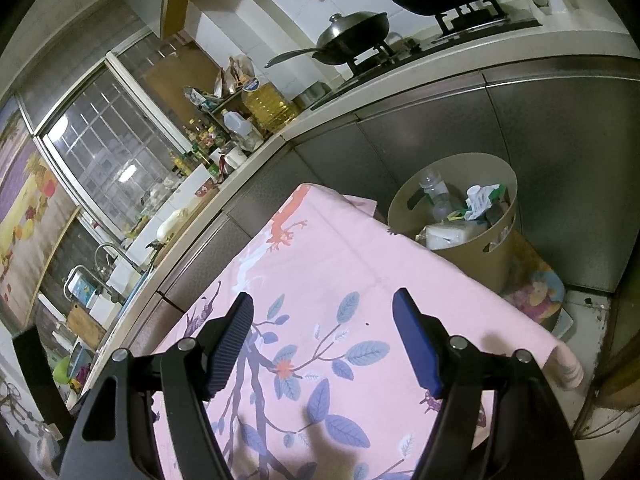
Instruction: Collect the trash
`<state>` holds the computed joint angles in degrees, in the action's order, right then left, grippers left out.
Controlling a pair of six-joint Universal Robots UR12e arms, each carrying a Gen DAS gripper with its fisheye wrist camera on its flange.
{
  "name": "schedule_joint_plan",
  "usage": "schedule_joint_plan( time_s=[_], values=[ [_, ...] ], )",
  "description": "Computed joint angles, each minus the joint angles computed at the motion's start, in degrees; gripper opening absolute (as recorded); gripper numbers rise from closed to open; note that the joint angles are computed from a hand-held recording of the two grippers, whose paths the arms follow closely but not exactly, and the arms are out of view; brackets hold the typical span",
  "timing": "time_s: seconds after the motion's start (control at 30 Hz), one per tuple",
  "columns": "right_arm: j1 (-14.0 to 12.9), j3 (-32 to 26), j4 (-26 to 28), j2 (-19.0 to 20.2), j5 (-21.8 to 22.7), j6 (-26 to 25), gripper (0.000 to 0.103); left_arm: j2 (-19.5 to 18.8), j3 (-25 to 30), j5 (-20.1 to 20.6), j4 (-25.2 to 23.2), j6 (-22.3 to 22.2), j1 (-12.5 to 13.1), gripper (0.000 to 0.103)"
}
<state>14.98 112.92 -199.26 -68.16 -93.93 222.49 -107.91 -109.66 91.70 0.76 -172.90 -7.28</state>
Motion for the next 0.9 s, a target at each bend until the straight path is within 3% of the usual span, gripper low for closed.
schedule_joint_plan(
  time_s=[0.7,0.9],
  values=[
    [-0.30,-0.41,0.98,-0.04,0.52,0.25,0.075,0.11,-1.27,1.81,7.60,-2.92,0.05,0.097],
    [-0.38,-0.68,1.37,0.06,0.88,0.08,0.075,0.16,-1.32,1.82,7.48,-3.07,0.17,0.097]
  ],
)
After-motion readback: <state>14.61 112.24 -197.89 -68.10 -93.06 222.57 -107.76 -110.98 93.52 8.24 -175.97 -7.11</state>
